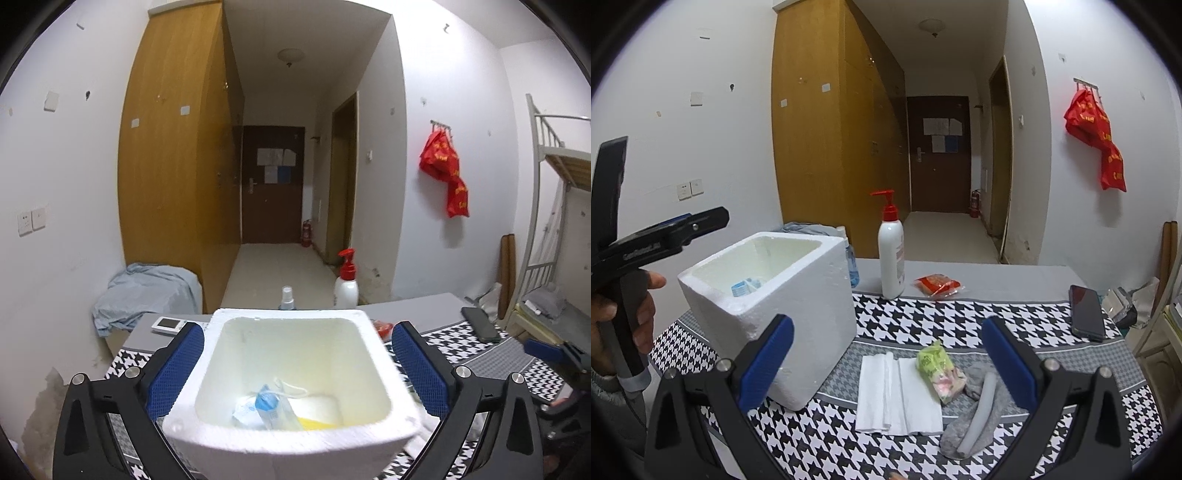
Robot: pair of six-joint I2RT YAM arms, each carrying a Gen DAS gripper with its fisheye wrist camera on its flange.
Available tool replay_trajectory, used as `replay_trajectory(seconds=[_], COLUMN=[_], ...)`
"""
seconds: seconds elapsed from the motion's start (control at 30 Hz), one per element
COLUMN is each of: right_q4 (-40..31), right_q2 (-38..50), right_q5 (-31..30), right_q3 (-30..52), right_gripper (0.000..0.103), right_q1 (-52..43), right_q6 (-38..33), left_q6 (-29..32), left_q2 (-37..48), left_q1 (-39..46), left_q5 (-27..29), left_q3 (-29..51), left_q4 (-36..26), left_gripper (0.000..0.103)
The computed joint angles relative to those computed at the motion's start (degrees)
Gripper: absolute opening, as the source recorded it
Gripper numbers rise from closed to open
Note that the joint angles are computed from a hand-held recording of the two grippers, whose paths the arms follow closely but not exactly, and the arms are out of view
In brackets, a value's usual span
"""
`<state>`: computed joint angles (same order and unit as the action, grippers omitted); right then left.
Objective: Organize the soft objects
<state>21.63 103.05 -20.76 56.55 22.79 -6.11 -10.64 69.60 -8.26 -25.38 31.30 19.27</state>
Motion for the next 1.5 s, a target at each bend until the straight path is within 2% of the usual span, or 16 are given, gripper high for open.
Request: replay_trajectory(seconds=[0.23,0.83,0.97,1.17,1.5], right_q4=[1.4,4.9,6.6,8.7,13.7], right_q2=[-3.0,-11.2,-12.9,-14.9,-14.7], right_q5=[-0.9,-4.7,-5.7,-5.9,-4.8], right_q3=[-2.9,-12.0,-14.4,-17.4,-21.8], right_gripper=[0.102,0.103,0.102,0.103,0.103], right_q1=[-0.6,-2.2,-2.6,-2.6,-3.4], right_q6=[0.4,0.3,0.6,0.2,-0.3], left_q6=[0.1,-4.6,-5.7,-6.5,-6.9], left_q2=[-5.0,-13.2,-13.8,-14.0,-9.4], left_q1=[-5.1,-15.9,-19.5,-21.3,-25.8], left_q5=[-5.6,-15.1,-18.8,-20.4,-23.9], left_q3=[-3.1,-7.2,-9.1,-10.8,-17.2], left_q4=[-1.6,-7.0,-5.5,-3.6,7.9], left_gripper=[0.102,0.102,0.102,0.102,0.102])
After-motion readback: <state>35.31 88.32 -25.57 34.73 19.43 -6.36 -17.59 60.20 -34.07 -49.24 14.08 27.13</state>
